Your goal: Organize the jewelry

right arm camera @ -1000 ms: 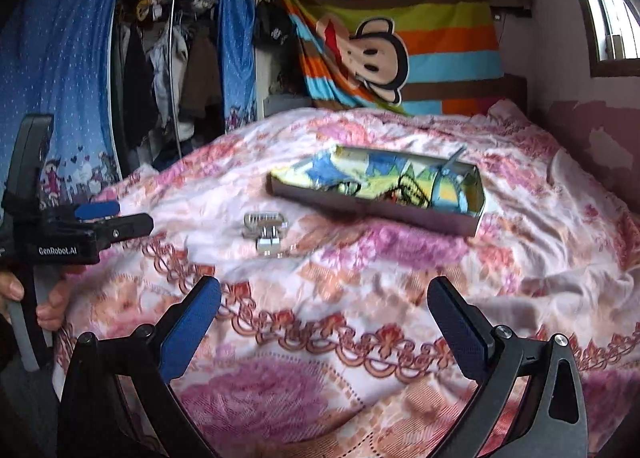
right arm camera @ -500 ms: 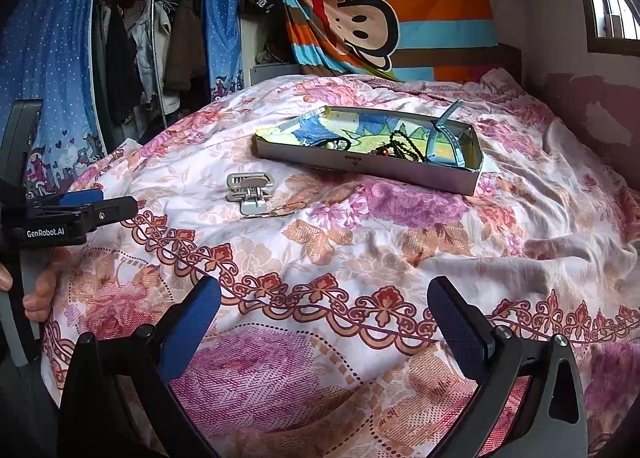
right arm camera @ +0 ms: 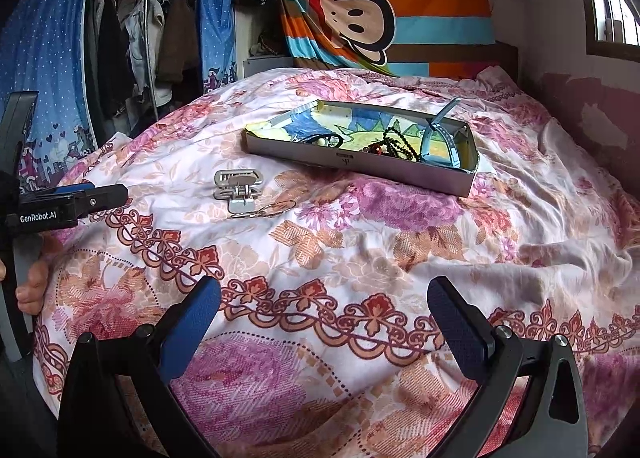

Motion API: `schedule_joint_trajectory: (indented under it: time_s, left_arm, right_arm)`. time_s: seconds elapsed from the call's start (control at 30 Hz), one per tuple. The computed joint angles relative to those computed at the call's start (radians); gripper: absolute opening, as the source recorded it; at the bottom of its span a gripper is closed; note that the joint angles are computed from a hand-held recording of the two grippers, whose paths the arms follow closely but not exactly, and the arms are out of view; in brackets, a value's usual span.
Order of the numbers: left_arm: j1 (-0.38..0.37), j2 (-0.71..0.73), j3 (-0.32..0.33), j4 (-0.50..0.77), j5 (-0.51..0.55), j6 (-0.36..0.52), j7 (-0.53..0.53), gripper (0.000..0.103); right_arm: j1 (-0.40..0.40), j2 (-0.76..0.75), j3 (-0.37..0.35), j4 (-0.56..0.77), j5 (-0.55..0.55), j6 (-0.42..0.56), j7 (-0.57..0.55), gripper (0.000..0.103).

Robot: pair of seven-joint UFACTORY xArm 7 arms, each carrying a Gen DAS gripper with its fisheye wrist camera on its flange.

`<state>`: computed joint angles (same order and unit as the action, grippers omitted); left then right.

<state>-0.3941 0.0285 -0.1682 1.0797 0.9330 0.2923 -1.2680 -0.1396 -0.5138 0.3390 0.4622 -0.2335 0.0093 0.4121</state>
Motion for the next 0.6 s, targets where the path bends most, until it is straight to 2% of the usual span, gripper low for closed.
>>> schedule_joint_trajectory:
  time_s: [0.17, 0.3, 0.37, 0.43, 0.5, 0.6]
  left_arm:
    - [0.005, 0.053, 0.020, 0.043, -0.120, -0.053, 0.099, 0.103]
    - [0.000, 0.102, 0.041, 0.093, -0.229, -0.090, 0.207, 0.103]
    - [-0.005, 0.125, 0.052, 0.119, -0.284, -0.100, 0.266, 0.103]
    - [-0.008, 0.147, 0.059, 0.141, -0.340, -0.111, 0.326, 0.103]
    - [-0.001, 0.173, 0.050, 0.166, -0.421, -0.117, 0.409, 0.103]
    - [0.042, 0.222, -0.001, 0.212, -0.584, -0.127, 0.568, 0.103]
  right_arm:
    - [-0.037, 0.038, 0.015, 0.040, -0.025, -0.021, -0.016, 0.101]
    - [-0.023, 0.104, -0.014, 0.092, -0.031, -0.044, -0.069, 0.101]
    - [-0.040, 0.136, -0.005, 0.123, -0.040, -0.056, -0.087, 0.101]
    - [-0.016, 0.187, -0.035, 0.163, -0.037, -0.069, -0.123, 0.101]
    - [0.001, 0.239, -0.057, 0.204, -0.033, -0.080, -0.155, 0.101]
    - [0.009, 0.308, -0.072, 0.250, -0.026, -0.095, -0.189, 0.101]
